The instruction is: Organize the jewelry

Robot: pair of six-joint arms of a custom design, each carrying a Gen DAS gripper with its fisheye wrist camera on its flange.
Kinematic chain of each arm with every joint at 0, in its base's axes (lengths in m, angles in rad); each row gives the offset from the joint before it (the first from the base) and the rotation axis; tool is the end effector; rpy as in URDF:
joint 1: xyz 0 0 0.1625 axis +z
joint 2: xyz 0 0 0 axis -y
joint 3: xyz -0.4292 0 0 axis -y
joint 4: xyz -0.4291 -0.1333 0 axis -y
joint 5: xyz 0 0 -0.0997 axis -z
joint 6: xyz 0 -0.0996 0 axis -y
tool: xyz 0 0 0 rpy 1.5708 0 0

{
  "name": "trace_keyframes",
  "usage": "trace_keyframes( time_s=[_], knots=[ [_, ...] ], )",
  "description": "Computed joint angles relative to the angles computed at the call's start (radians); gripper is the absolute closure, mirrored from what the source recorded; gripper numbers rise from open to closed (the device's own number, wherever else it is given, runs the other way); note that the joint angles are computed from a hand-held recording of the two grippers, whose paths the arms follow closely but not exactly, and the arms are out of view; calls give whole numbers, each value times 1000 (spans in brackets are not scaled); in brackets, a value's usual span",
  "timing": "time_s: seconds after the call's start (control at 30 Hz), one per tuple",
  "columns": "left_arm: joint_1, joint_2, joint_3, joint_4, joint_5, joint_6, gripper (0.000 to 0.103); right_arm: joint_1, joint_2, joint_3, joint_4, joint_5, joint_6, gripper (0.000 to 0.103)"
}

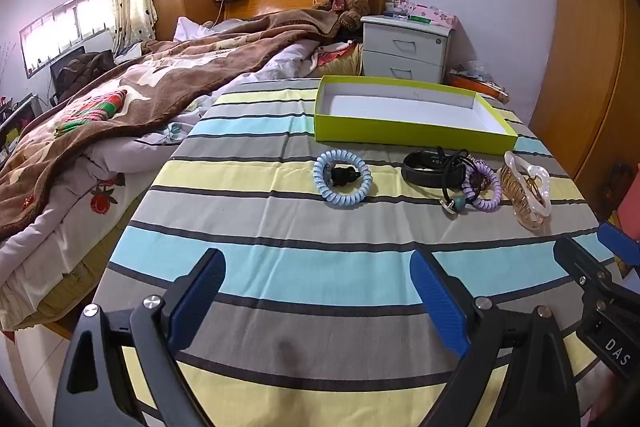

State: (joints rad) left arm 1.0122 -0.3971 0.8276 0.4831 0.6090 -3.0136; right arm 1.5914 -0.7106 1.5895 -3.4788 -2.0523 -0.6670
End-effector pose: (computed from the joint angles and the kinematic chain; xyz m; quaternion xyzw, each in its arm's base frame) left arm -0.2107 -0.7428 0.0434 0.1419 0.8404 -0.3730 0.3666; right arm 0.1021 -0.7242 0.1520 0.1745 -0.8355 0.3873 0.3486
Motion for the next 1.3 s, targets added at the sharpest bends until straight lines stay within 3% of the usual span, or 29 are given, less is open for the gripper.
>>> trace_keyframes(
  time_s=[0.3, 0.43, 1.3],
  knots=[
    [9, -21, 42, -17, 13, -2, 8, -6, 4, 4, -12, 22, 10, 27],
    [10, 19, -34, 59, 12, -34, 9, -8, -5, 9, -2, 28, 11, 27],
    [7, 20, -33, 66, 6, -48, 9, -8, -1, 2, 2, 24, 18, 27]
  ],
)
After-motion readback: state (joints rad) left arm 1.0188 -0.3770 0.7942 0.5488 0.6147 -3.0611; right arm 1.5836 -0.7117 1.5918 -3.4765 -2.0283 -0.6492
